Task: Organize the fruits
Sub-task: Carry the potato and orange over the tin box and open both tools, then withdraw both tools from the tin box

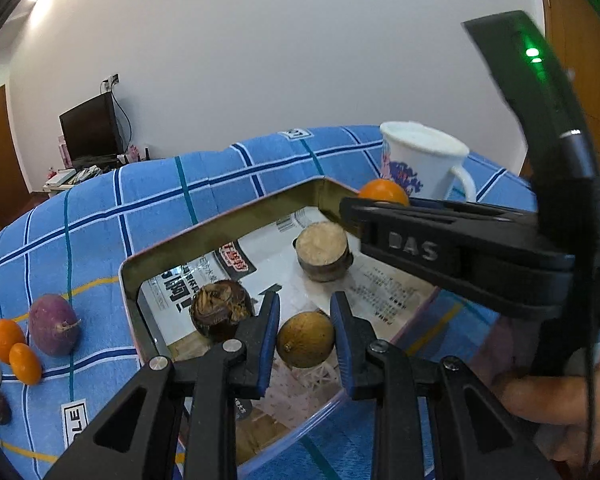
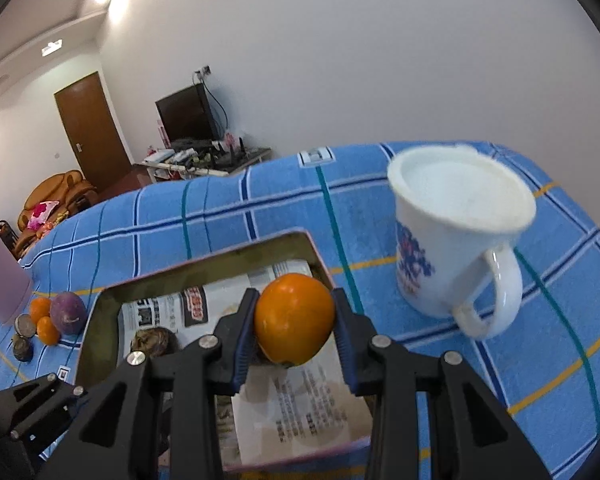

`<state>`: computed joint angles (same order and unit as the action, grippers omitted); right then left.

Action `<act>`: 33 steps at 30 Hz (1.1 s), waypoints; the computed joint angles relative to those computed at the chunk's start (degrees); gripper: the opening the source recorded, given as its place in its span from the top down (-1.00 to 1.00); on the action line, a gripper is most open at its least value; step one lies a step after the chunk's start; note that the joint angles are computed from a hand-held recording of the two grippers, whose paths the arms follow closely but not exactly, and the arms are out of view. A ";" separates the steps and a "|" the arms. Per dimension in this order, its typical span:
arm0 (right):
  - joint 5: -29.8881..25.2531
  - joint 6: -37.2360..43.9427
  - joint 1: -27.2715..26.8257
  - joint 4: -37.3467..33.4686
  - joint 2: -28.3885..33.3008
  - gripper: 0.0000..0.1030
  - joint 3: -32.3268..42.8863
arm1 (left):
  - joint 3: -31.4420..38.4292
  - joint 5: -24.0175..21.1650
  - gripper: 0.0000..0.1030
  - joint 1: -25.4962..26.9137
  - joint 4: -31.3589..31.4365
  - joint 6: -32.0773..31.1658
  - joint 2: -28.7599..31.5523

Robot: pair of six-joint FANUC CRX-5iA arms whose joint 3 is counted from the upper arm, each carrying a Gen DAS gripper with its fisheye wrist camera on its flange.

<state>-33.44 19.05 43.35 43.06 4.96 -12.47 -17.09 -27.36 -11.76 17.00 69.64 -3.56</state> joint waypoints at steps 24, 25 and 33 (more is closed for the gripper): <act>8.34 -16.02 -0.87 13.88 -4.55 -0.83 -8.02 | 4.90 -4.56 0.15 0.93 -10.35 12.88 1.72; 9.85 -21.42 -1.87 20.05 -5.39 -0.86 -9.90 | 4.51 -3.68 -0.16 0.87 -11.22 13.92 1.11; 9.15 -44.07 -5.59 46.56 -7.78 -1.00 -15.14 | 2.40 2.80 -0.62 1.77 -17.96 24.75 -2.90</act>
